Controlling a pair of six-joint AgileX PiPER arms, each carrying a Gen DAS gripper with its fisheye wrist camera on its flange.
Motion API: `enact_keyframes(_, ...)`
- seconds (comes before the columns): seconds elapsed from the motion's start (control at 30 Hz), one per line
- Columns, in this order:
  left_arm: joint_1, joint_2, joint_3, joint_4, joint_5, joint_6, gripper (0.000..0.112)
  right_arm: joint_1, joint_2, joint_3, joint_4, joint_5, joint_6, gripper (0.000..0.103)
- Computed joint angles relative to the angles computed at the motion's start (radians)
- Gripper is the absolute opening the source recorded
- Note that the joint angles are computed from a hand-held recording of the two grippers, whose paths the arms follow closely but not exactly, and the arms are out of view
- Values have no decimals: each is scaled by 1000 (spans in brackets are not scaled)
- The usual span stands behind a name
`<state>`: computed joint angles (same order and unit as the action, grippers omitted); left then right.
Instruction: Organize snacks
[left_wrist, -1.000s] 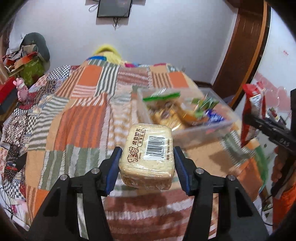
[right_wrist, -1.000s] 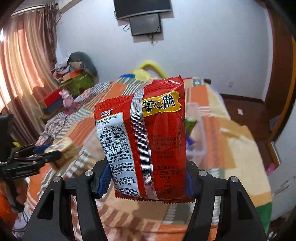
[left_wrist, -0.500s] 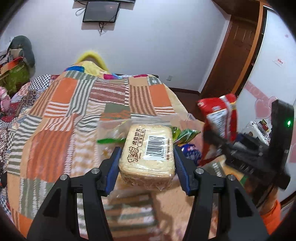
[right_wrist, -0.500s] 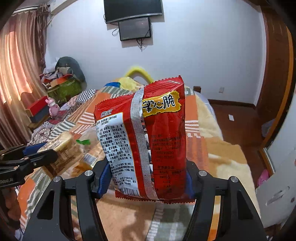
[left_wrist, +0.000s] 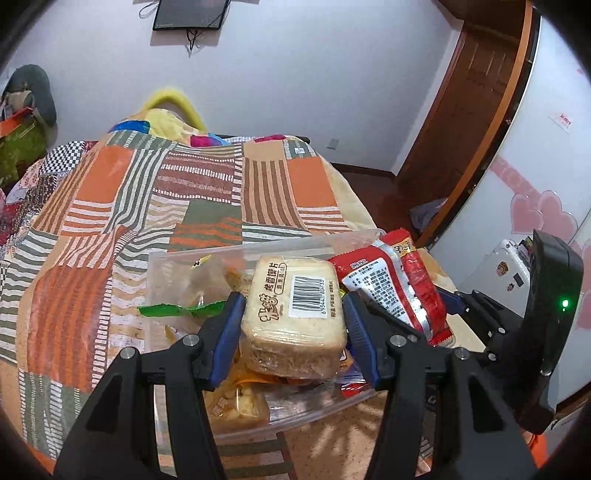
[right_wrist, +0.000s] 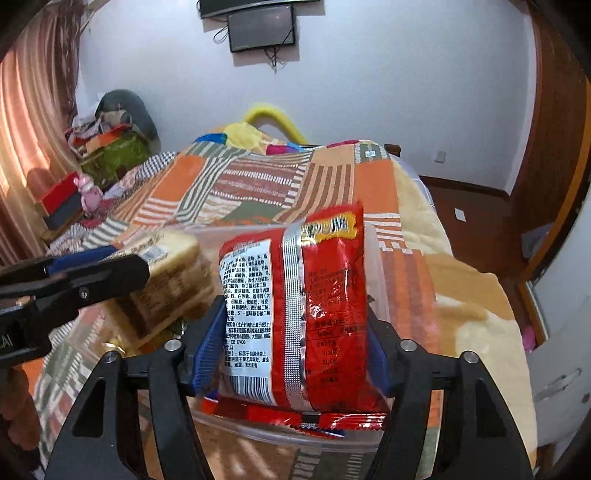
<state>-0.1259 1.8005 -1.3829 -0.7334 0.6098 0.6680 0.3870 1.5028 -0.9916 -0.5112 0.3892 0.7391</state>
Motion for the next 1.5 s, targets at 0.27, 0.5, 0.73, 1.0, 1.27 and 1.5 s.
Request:
enact_keyframes(0.27, 28, -154, 108, -46, -15, 72, 55, 28, -115, 36, -59, 30, 41, 74)
enact_keyframes(0.5, 86, -422, 256, -111, -43, 153, 55, 115, -334, 70, -162, 112, 156, 74)
enact_keyframes(0.73, 190, -658, 345, -236, 7, 254, 55, 347, -516, 55, -407, 288, 397, 77)
enact_keyframes(1.0, 233, -838, 437, -242, 2, 264, 87, 703, -571, 59, -686, 592, 641, 93)
enact_keyframes(1.27, 250, -902, 486, -234, 3, 279, 100, 764, -543, 77, -740, 674, 715, 103)
enact_keyframes(1.5, 267, -929, 512, -249, 9, 308, 102, 785, -536, 84, -739, 696, 728, 103)
